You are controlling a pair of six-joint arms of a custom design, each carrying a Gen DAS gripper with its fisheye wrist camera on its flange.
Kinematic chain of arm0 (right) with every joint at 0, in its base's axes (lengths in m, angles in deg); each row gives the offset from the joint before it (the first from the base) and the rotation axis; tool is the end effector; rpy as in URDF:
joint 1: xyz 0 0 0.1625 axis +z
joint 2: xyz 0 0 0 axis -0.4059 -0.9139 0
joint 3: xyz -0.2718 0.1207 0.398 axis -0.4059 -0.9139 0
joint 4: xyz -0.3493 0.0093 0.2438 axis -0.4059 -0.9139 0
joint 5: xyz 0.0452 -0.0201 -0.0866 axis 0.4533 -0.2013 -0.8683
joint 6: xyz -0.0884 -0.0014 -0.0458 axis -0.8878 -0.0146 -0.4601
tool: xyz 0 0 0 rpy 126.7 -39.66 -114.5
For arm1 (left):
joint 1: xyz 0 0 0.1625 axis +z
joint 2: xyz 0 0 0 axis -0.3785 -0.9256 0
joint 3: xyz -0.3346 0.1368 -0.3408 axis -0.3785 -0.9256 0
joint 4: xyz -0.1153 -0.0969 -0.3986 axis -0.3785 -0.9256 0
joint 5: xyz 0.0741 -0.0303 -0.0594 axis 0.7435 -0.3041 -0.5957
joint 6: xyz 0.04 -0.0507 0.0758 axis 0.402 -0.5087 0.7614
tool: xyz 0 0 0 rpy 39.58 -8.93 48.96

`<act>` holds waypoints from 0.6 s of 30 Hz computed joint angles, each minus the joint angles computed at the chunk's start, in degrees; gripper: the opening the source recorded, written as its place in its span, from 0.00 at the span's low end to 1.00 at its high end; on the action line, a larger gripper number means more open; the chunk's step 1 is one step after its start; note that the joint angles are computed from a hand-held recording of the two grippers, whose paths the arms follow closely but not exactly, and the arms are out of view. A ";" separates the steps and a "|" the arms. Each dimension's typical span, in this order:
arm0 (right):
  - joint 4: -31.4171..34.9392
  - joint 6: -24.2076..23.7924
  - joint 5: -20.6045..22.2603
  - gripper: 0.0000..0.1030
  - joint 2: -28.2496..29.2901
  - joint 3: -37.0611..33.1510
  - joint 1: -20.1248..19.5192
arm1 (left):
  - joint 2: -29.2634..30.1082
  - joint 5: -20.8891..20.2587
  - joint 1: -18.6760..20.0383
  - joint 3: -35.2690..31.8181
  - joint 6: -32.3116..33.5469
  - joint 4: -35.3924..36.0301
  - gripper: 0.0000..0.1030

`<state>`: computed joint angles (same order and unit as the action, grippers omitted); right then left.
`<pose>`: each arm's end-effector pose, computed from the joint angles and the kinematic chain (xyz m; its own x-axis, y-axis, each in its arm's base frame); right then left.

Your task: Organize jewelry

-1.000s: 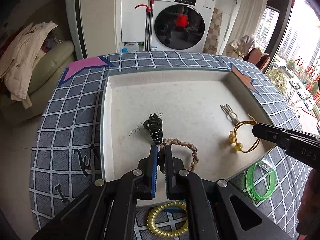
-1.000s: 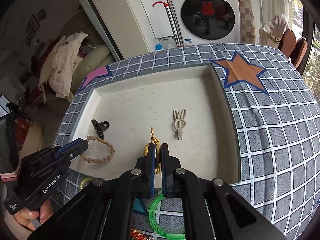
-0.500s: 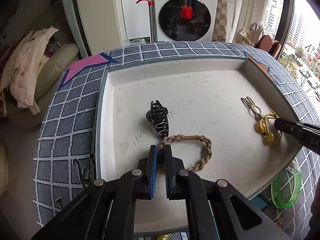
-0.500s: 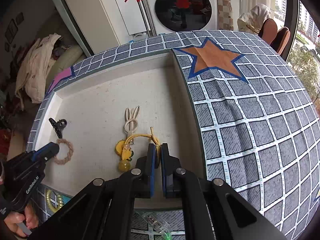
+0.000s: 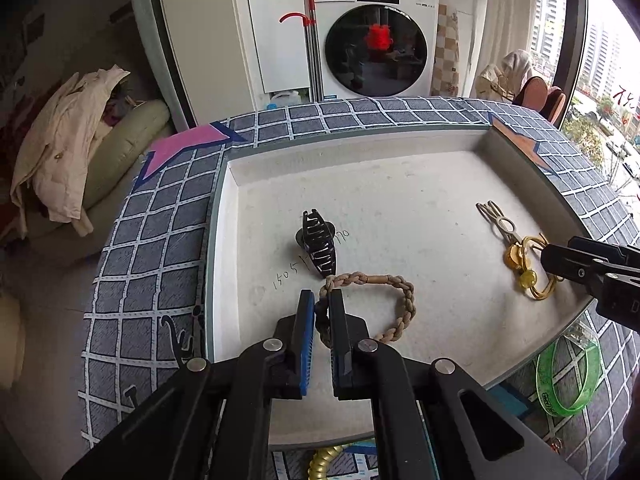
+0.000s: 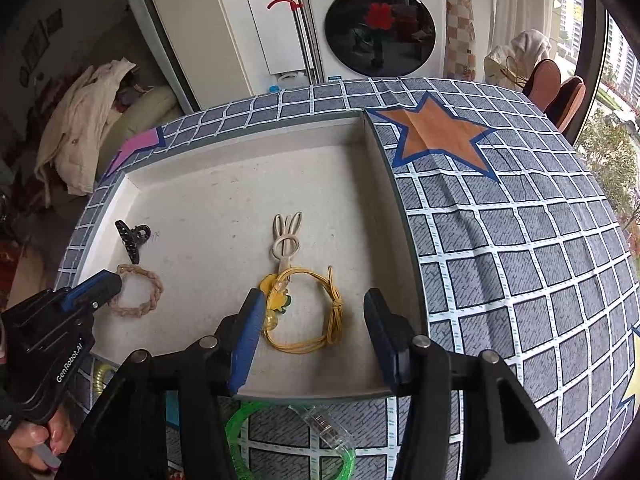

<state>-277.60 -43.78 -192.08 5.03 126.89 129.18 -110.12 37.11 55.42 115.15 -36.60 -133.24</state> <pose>0.1859 -0.3873 0.0991 -0.8107 -0.1305 0.5707 -0.3808 0.8580 -0.3448 -0.1431 -0.3512 0.1357 -0.6690 0.0305 -0.7426 0.4698 0.7916 -0.3907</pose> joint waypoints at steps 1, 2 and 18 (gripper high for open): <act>-0.19 0.25 0.22 0.55 -0.35 0.28 0.21 | -0.05 -0.07 -0.09 0.11 0.54 -0.46 0.26; -0.53 0.38 0.53 0.57 -0.76 0.64 0.39 | -0.14 -0.15 -0.26 0.15 0.70 -0.50 0.26; -3.81 2.24 3.31 0.71 -5.39 5.79 1.66 | -0.15 -1.53 0.29 -1.16 1.23 1.20 0.26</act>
